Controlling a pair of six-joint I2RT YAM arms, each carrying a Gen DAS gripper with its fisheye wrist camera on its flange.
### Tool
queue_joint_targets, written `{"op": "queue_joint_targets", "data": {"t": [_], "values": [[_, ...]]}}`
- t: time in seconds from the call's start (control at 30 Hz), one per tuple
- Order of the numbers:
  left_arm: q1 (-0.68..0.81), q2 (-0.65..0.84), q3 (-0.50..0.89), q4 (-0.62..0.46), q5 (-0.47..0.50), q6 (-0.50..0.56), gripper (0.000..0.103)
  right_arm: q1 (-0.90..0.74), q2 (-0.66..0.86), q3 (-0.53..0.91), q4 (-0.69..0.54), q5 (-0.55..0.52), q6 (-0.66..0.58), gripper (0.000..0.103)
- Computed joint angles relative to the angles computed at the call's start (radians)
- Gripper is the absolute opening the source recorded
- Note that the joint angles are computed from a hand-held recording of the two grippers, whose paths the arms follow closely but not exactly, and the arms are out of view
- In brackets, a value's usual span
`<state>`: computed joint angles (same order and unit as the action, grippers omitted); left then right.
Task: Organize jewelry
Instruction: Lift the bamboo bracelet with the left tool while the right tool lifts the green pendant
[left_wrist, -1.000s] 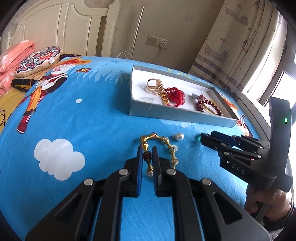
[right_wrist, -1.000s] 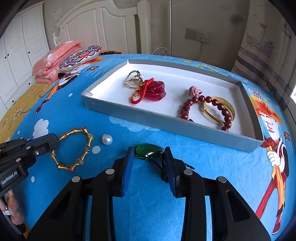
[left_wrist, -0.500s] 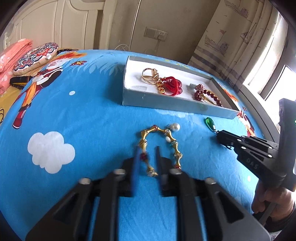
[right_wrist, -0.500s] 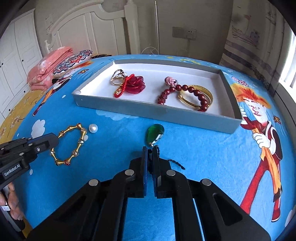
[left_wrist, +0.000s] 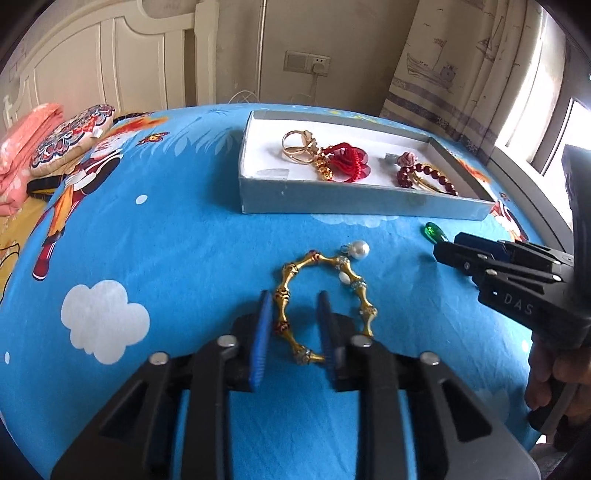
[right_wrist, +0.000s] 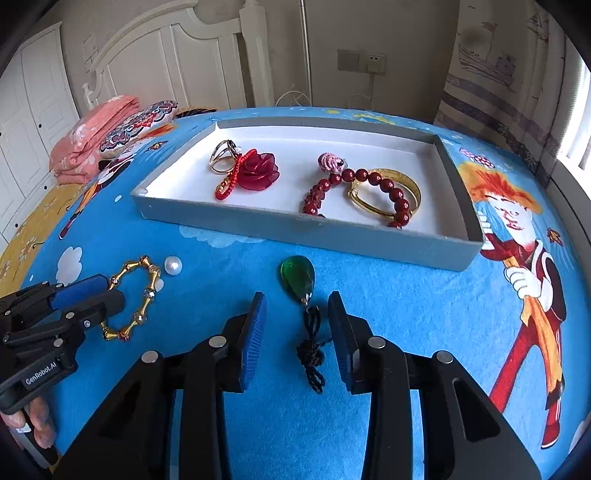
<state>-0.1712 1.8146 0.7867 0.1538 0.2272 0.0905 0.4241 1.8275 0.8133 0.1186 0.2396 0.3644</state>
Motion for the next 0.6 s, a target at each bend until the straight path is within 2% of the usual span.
{"op": "queue_joint_targets", "data": {"t": [0.03, 0.17, 0.23, 0.3, 0.47, 0.6], "values": [[0.004, 0.003, 0.006, -0.006, 0.0, 0.001, 0.008, -0.002, 0.009, 0.012, -0.004, -0.001, -0.005, 0.034], [0.004, 0.001, 0.005, -0.006, 0.004, 0.009, 0.008, -0.013, 0.043, 0.061, -0.021, -0.006, -0.023, 0.034], [0.001, -0.006, -0.007, 0.002, 0.009, 0.007, 0.008, -0.009, 0.046, 0.067, -0.026, 0.003, -0.028, 0.019], [0.001, -0.018, -0.018, 0.01, 0.012, 0.005, 0.008, -0.013, 0.038, 0.054, -0.013, -0.01, -0.026, 0.017], [0.001, -0.076, -0.044, 0.012, 0.033, 0.007, 0.008, -0.009, 0.003, 0.014, 0.01, 0.005, -0.025, 0.002], [-0.012, -0.114, -0.058, 0.006, 0.03, -0.001, 0.008, -0.016, -0.023, -0.021, 0.028, -0.005, -0.022, 0.001]]}}
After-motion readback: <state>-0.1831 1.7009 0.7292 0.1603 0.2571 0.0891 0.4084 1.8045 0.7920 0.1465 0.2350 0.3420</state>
